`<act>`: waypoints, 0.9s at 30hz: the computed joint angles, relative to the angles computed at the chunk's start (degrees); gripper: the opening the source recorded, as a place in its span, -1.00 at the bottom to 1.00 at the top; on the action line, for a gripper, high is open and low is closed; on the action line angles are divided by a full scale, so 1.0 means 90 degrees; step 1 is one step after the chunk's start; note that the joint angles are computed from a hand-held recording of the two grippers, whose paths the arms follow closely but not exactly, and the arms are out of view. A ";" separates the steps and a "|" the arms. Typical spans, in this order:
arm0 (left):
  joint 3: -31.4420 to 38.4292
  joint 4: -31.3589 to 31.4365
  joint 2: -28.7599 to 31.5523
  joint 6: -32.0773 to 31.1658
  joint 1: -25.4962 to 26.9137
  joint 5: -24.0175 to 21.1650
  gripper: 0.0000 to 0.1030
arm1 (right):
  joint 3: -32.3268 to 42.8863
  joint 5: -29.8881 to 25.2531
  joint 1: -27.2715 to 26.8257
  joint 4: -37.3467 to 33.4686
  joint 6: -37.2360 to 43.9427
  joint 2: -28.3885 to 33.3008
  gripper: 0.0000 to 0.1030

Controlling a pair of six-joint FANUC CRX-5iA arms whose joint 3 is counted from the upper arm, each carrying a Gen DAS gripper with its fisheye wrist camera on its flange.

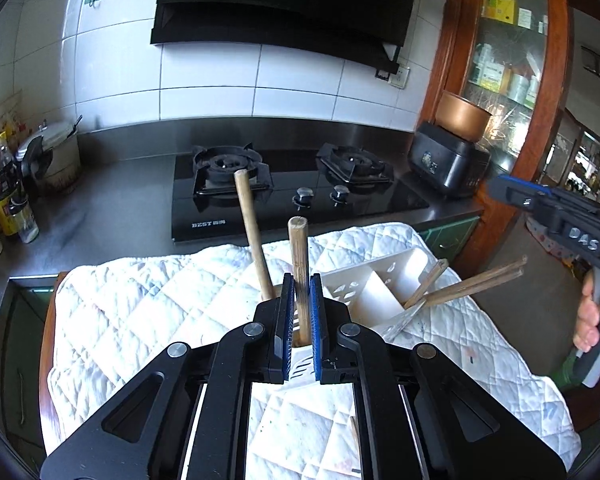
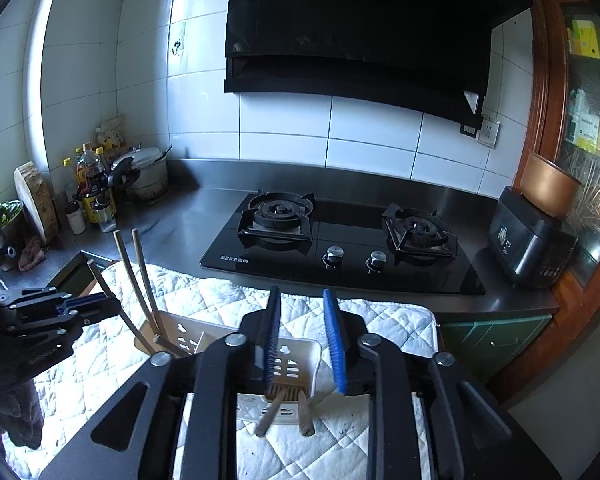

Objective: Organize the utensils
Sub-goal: 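Open the right tool to release its chopstick while the left tool releases its own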

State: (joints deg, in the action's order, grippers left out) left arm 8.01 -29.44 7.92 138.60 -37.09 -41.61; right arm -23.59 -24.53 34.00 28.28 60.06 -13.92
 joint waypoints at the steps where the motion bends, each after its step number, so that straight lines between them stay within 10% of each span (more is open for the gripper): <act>1: -0.0045 0.0037 -0.0023 -0.0019 0.0012 0.0065 -0.84 | -0.0074 0.0034 0.0003 0.0050 -0.0051 -0.0095 -0.47; 19: -0.0595 -0.0970 -0.0857 0.1063 -0.1044 -0.0380 -0.81 | -0.1979 -0.0590 0.0733 -0.0677 -0.0145 -0.2467 -0.10; 27: -0.1281 -0.1193 -0.1124 0.1953 -0.1595 -0.0448 -0.81 | -0.3417 -0.1192 0.1975 0.0422 -0.1675 -0.3504 -0.10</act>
